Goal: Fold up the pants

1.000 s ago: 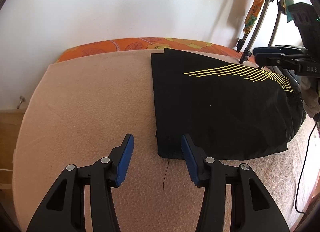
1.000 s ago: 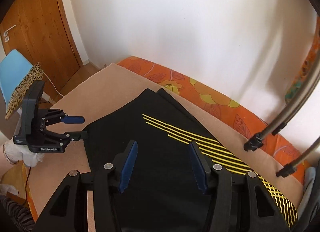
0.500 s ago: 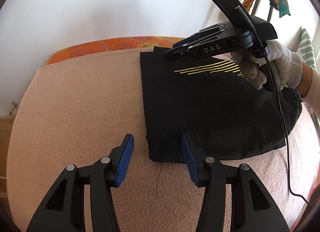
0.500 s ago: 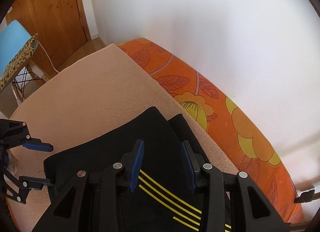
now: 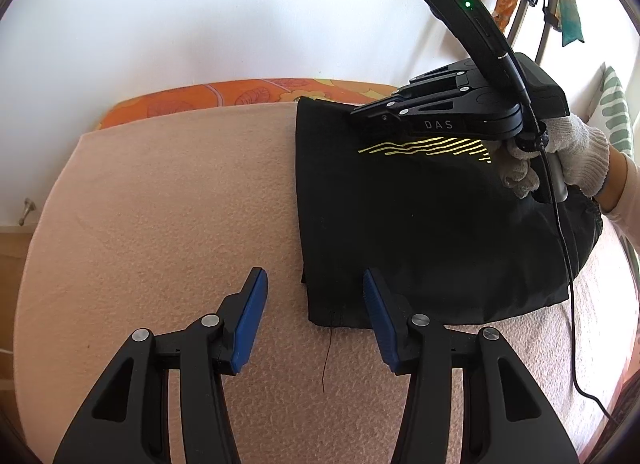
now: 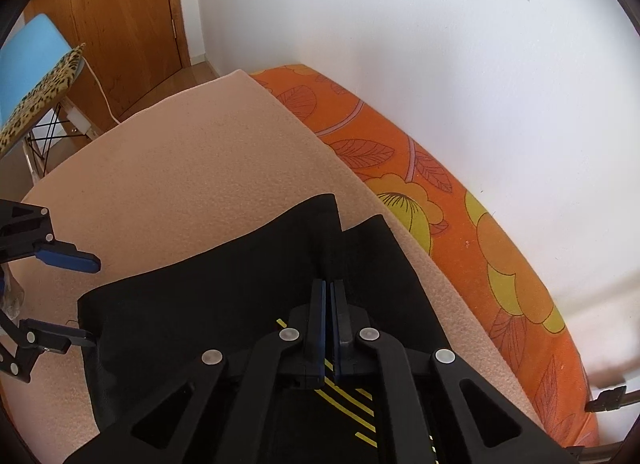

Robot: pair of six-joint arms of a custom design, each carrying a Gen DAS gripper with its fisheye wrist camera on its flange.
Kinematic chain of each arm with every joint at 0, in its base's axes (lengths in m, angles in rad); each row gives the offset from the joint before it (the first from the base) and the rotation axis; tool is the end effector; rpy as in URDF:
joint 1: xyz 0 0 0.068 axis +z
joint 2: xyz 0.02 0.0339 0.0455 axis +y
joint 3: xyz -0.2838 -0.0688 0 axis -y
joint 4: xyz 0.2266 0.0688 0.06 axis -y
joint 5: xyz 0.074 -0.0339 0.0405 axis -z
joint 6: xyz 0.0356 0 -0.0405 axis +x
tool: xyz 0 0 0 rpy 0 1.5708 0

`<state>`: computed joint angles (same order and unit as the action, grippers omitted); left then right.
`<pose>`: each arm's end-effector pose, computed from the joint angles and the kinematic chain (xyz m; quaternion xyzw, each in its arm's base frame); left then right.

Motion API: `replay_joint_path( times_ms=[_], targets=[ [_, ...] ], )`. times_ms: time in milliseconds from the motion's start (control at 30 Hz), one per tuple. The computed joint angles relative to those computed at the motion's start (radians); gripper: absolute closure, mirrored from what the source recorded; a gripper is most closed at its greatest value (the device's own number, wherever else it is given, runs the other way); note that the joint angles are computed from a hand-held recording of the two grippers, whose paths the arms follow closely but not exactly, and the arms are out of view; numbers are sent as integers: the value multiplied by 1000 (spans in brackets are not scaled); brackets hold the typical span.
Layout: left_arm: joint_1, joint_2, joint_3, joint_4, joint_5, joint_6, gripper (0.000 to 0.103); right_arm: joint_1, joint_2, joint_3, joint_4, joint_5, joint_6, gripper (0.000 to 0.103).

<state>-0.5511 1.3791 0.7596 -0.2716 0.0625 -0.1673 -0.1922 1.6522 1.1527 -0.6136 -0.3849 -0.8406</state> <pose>0.2153 -0.1349 0.2242 0.1900 0.9231 -0.1447 0.3016 0.3147 -0.0476 0.2445 -0.3456 0.8923 0.0520 0.2856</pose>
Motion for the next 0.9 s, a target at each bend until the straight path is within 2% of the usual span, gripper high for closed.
replay_joint_path(
  times_ms=[133,233,300,367,500,600,667,733,800,900],
  targets=[
    [-20,-1,5,-3,-12,-4,54,-44,-5,14,84,27,65,103],
    [-33,6,12,-5,-16,-8,54,-73,74,122,-30,-31,60,101],
    [-48,11,20,-11,-30,-12,54,-59,58,99,8,9,68,68],
    [-62,15,27,-17,-43,-14,54,-62,22,63,30,-8,50,70],
    [-78,21,36,-25,-63,-30,54,-123,-57,25,-23,-64,11,69],
    [-98,-2,45,-41,-79,-37,54,-235,-155,-3,-127,-138,-68,69],
    [-125,-35,53,-67,-99,-50,54,-344,-223,-12,-234,-188,-168,69],
    [-144,-56,64,-82,-77,-73,54,-504,-278,-7,-369,-253,-302,66],
    [-187,-71,68,-94,-55,-106,54,-704,-286,15,-520,-306,-456,55],
    [-292,-56,75,-103,-23,-155,54,-1012,-223,45,-661,-312,-649,49]
  ],
)
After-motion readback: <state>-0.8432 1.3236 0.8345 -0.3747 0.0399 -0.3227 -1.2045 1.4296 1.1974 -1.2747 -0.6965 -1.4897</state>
